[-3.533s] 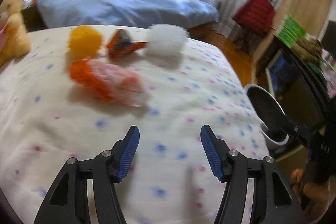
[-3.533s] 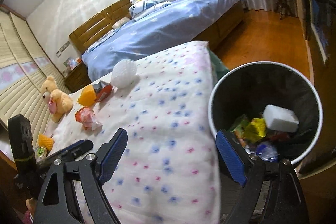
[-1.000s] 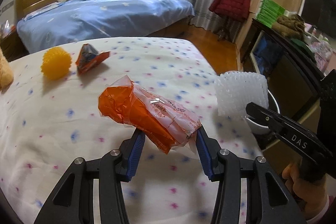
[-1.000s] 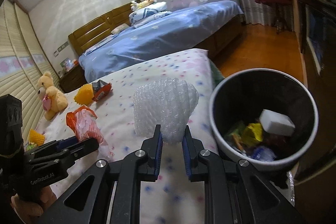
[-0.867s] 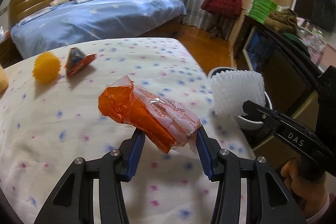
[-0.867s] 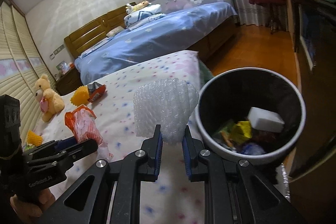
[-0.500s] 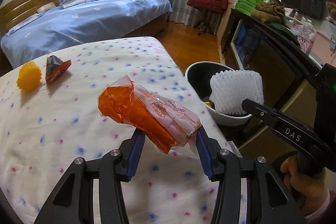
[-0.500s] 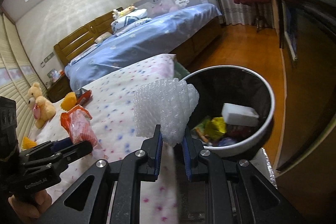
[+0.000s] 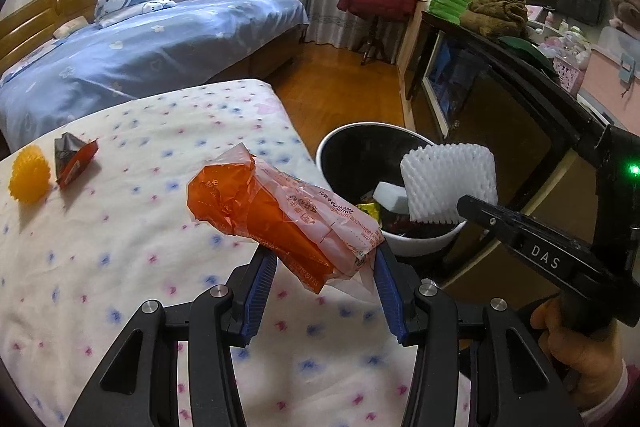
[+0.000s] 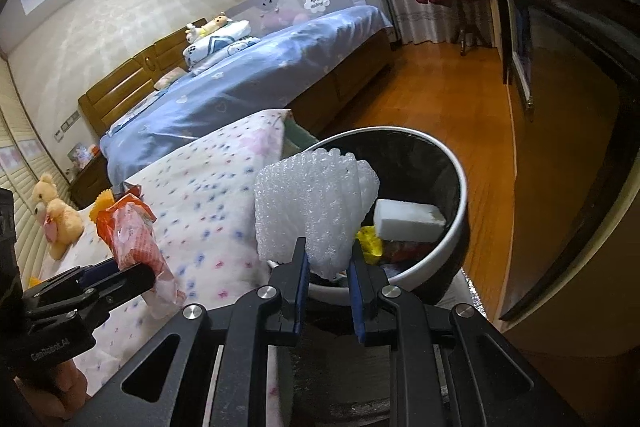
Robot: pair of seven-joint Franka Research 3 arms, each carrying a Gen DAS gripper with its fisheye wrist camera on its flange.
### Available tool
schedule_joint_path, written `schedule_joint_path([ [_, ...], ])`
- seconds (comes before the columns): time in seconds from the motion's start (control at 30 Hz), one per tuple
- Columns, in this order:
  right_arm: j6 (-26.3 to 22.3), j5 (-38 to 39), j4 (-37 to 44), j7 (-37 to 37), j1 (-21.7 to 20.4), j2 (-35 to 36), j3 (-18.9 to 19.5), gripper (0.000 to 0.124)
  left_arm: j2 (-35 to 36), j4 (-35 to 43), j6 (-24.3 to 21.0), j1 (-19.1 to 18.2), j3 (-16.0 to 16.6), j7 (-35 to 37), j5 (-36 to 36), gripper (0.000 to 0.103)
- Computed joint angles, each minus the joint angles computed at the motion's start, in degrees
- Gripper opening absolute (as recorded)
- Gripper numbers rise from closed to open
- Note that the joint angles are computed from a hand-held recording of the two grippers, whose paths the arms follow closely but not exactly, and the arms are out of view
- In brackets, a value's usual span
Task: Collect trash
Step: 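Carry the orange wrapper and bubble wrap over the bin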
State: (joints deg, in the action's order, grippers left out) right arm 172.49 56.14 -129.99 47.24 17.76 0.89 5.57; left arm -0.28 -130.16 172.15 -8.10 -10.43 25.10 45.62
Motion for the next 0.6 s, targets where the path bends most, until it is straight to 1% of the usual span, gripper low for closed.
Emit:
schedule_joint_path([
  [0.2,0.06,-4.08,0.38,3.26,-0.72,0.66,-0.55,0.018,2.44,2.49,-0.32,-0.71,0.2,2.17,-1.36,0.047],
  [0.6,-1.85,-12.07,2.67,9.88,-2.96,2.97,-0.95,0.018,7.0,7.37,-1.41,-3.12,1.86,6.29,-3.44,0.048],
])
